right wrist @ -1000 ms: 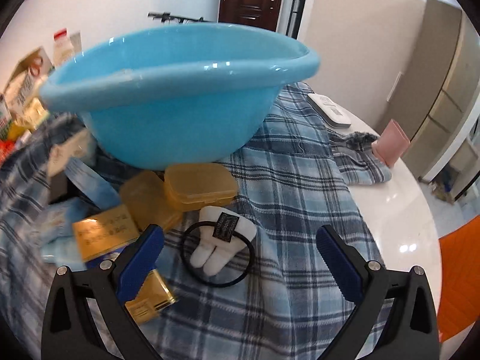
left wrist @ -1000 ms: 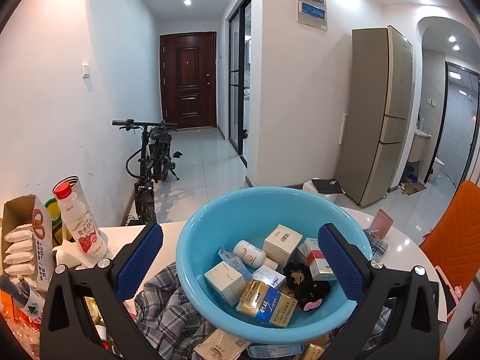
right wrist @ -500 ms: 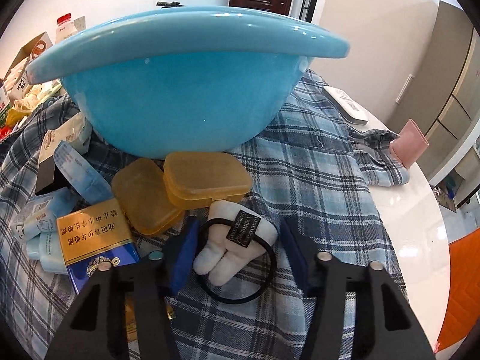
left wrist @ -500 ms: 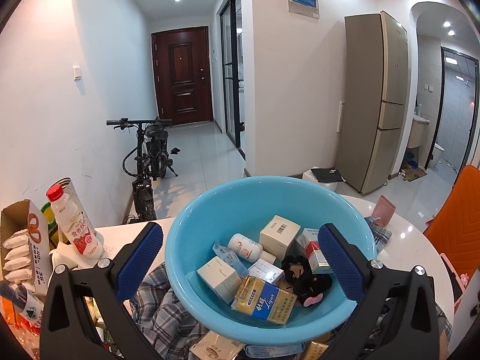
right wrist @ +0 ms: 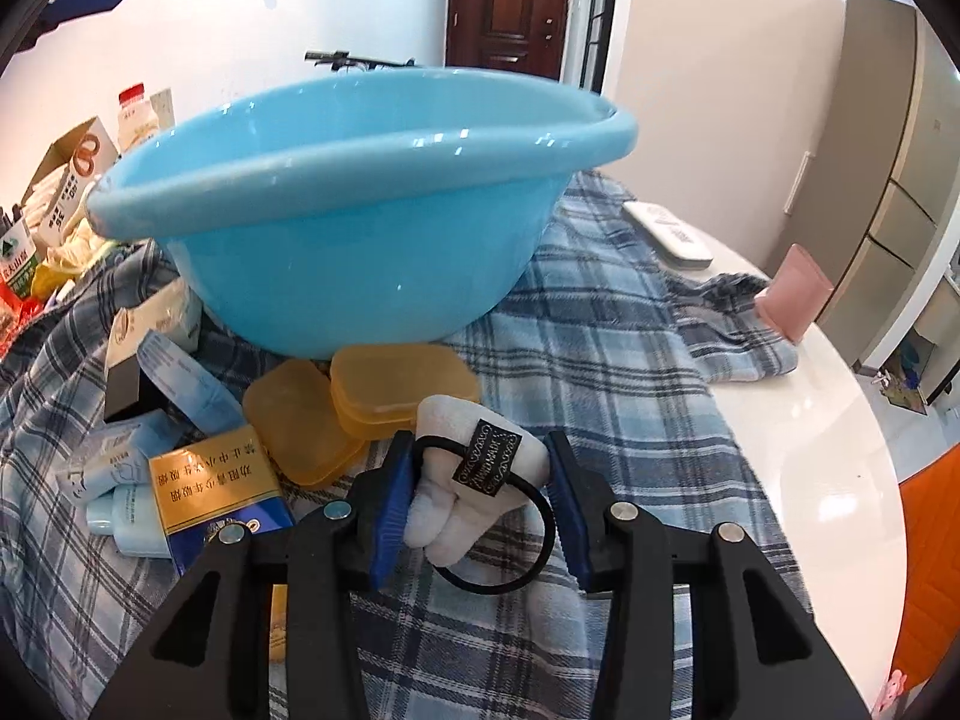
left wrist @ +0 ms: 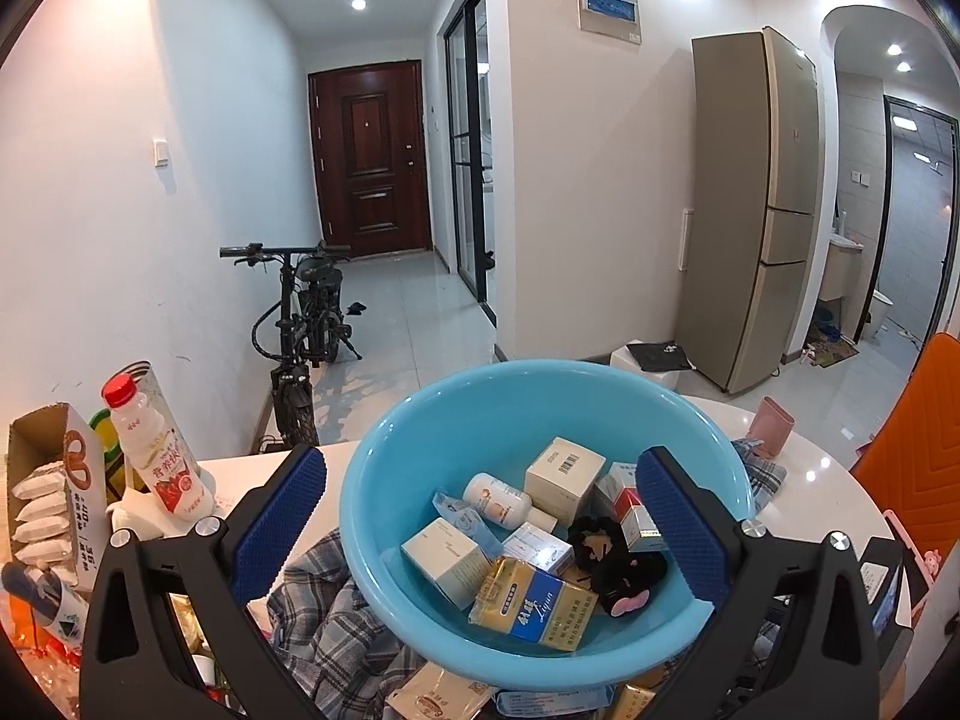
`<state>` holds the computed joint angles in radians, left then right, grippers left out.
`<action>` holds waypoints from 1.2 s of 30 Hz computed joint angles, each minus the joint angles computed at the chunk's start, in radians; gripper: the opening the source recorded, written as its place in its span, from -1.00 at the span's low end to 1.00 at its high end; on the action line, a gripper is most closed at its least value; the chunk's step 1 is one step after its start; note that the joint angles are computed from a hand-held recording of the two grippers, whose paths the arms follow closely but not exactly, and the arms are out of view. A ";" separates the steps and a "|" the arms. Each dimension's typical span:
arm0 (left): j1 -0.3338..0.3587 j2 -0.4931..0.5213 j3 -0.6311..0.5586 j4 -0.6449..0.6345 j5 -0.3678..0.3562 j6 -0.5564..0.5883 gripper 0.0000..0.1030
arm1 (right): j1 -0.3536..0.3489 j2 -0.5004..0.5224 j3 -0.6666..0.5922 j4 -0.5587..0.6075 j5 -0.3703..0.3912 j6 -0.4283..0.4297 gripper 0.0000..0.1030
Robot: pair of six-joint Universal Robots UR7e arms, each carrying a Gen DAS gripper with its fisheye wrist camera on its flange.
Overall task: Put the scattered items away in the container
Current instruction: 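Move the left gripper to the blue-white packet while the right gripper holds the white item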
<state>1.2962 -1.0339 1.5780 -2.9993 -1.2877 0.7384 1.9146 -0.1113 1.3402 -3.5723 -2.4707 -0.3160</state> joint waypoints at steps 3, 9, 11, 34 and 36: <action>-0.004 -0.026 0.028 -0.007 -0.016 -0.005 0.99 | 0.002 0.000 -0.001 -0.020 -0.009 -0.002 -0.13; -0.019 -0.087 0.132 -0.062 -0.036 0.055 0.99 | -0.001 -0.012 0.017 -0.057 0.003 0.001 -0.13; -0.018 -0.103 0.176 -0.087 -0.011 0.097 0.99 | -0.002 -0.018 0.026 -0.064 0.008 0.008 -0.13; 0.220 -0.078 0.162 0.325 -0.107 0.036 0.99 | 0.006 -0.037 0.059 -0.080 0.028 0.015 -0.13; 0.228 -0.066 0.147 0.361 -0.117 0.017 0.99 | 0.007 -0.036 0.058 -0.076 0.032 0.015 -0.13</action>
